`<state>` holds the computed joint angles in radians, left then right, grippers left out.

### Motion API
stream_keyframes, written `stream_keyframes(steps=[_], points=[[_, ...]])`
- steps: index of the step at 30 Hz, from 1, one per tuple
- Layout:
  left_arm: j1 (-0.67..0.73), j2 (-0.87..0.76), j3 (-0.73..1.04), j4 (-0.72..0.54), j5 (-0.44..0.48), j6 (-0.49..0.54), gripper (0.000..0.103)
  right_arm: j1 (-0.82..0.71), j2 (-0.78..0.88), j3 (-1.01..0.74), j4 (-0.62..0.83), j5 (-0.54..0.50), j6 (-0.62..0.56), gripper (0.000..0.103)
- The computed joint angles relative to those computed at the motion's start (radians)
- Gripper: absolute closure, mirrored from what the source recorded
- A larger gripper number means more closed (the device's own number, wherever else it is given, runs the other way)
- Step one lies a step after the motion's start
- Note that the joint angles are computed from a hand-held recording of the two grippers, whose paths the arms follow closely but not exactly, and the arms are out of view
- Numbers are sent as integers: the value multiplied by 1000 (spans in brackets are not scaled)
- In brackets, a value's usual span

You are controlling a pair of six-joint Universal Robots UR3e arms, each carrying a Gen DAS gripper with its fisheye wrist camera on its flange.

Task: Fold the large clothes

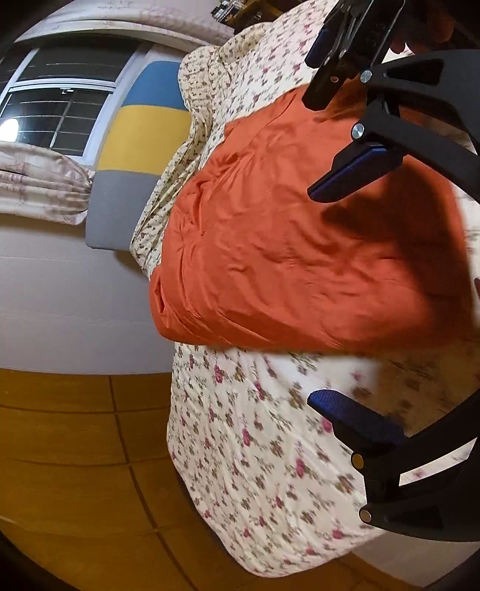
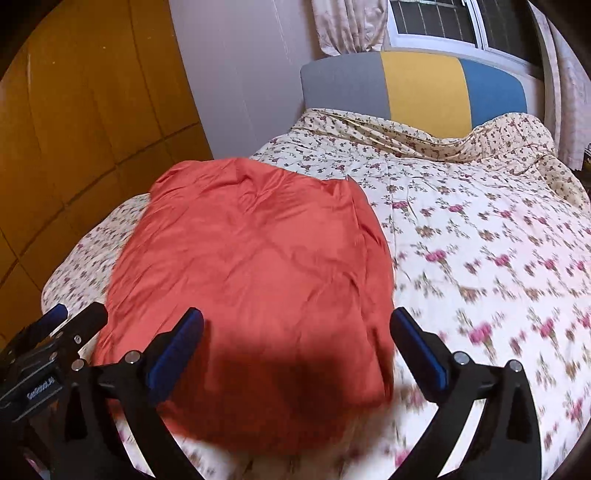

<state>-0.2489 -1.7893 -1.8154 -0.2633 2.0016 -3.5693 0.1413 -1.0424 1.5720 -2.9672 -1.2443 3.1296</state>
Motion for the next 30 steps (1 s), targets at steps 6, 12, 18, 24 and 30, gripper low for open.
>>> stream_keyframes(steps=[6, 12, 18, 24, 30], points=[[-104, 107, -87, -58, 171, -66, 3, -18, -204, 232, -40, 9, -8, 2], [-142, 226, -158, -131, 168, -126, 3, -31, -372, 410, -56, 17, -40, 2], [-198, 283, -185, -171, 202, -165, 3, -49, -463, 504, -75, 25, -49, 2], [-231, 276, -175, -184, 226, -166, 3, -58, -478, 513, -62, 29, -41, 2], [-235, 277, -173, -182, 221, -168, 3, -64, -481, 515, -62, 36, -42, 2]])
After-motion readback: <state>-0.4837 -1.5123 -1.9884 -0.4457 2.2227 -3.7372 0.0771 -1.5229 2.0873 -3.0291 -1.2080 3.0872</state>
